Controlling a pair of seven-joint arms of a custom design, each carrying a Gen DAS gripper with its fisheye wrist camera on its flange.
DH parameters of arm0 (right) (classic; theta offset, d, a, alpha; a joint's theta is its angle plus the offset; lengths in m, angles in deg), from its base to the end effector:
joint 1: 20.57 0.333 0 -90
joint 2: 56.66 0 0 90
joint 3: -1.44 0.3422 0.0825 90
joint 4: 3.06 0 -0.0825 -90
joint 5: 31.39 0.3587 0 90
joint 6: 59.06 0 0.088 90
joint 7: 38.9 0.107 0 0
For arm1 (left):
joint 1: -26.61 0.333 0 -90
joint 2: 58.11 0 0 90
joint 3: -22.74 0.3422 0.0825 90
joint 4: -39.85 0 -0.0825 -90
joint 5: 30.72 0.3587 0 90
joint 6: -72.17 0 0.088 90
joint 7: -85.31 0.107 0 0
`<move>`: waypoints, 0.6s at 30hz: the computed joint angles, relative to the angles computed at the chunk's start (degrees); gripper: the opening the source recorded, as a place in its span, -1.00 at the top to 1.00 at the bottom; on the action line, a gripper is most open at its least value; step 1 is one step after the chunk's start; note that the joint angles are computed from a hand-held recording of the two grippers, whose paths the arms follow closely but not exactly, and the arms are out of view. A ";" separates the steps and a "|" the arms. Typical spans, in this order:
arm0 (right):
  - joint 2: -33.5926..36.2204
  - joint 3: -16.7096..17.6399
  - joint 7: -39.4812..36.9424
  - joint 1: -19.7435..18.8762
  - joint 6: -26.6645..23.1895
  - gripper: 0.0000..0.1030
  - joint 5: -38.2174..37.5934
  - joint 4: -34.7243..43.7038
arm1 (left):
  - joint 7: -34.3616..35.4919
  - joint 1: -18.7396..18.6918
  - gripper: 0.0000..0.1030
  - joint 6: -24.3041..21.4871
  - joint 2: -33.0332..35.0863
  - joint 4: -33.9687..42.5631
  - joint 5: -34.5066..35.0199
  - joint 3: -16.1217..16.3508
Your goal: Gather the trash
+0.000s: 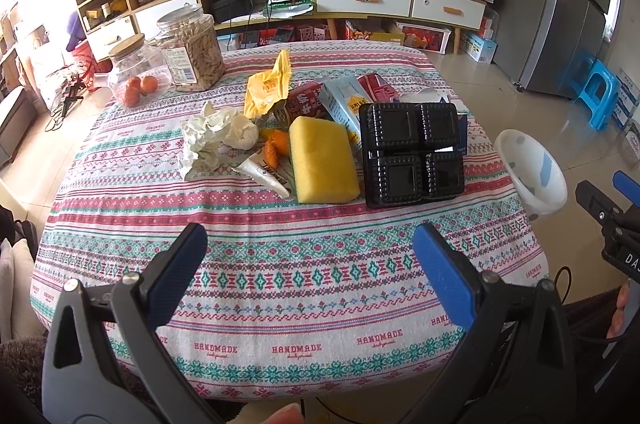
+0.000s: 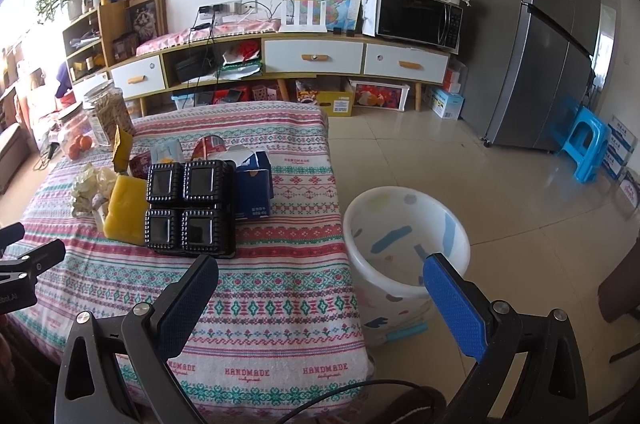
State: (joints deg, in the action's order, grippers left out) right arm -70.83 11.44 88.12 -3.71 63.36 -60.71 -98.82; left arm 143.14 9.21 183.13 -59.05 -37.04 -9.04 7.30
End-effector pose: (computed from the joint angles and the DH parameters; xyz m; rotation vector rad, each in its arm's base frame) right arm 0.4267 0.2119 0.7999 -1.6839 1.7688 -0.9081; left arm 0.4641 -0.2719 0.8110 -1.7696 1.8370 -0.6730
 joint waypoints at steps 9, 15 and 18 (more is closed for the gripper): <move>-0.48 0.24 0.42 -0.09 0.43 -1.00 -0.61 -0.69 | -1.07 0.35 -0.99 0.34 -0.91 -1.12 0.76 0.10; -0.42 0.64 0.25 -0.19 0.15 -1.00 -1.77 -0.54 | -1.29 1.00 -0.99 0.73 -1.25 -1.23 0.64 0.07; -0.61 0.61 0.40 -0.19 0.79 -1.00 -2.09 -0.67 | -0.79 1.31 -0.99 0.79 -1.24 -0.95 -0.38 0.17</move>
